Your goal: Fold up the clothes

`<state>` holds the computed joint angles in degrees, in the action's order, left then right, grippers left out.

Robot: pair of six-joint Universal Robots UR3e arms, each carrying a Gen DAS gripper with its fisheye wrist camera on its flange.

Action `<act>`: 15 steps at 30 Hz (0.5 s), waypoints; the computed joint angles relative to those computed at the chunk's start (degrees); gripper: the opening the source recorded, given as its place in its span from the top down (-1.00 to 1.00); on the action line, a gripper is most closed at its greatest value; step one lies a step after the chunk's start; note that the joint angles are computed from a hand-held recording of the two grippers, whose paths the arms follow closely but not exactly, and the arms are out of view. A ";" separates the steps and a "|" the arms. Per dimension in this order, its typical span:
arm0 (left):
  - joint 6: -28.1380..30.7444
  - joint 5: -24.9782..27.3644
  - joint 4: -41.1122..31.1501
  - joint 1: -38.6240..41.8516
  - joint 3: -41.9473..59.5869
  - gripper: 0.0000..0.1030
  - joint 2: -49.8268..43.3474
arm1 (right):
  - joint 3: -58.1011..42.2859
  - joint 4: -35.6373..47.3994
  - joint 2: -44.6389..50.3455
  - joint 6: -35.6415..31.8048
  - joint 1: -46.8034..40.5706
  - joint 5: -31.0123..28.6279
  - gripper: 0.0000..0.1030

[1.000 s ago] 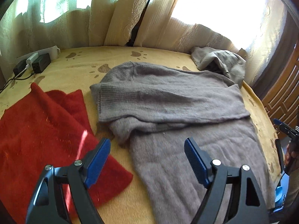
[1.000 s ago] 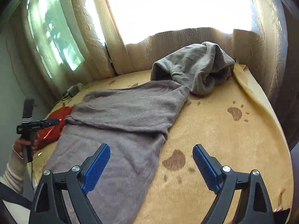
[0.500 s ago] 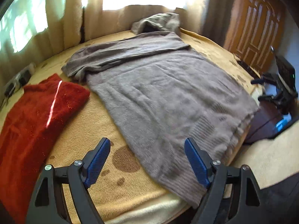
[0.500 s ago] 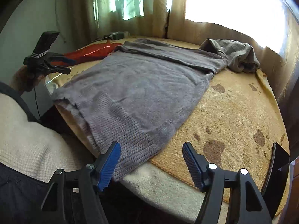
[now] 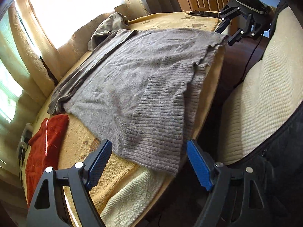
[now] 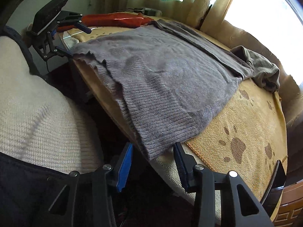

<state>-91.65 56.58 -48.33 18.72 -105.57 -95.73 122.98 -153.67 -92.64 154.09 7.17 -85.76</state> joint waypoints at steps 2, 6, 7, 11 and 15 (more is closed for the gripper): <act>0.07 -0.17 0.02 0.18 -0.12 -0.64 0.00 | -1.15 1.00 0.45 0.24 0.53 -0.33 0.38; -0.37 0.39 0.85 0.00 0.04 -0.64 -0.71 | -2.82 3.28 -0.21 1.04 -0.14 1.25 0.72; -0.49 0.34 0.69 0.03 0.21 -0.64 -0.85 | -3.10 3.30 -0.36 1.47 -0.28 1.43 0.76; -0.15 0.16 0.65 0.17 0.18 -0.64 -0.86 | -4.29 2.49 -0.77 4.41 -1.47 2.71 0.77; 1.66 -0.74 -0.37 0.62 -0.63 -0.64 0.07 | -5.93 -1.16 2.05 4.90 0.34 -1.34 0.77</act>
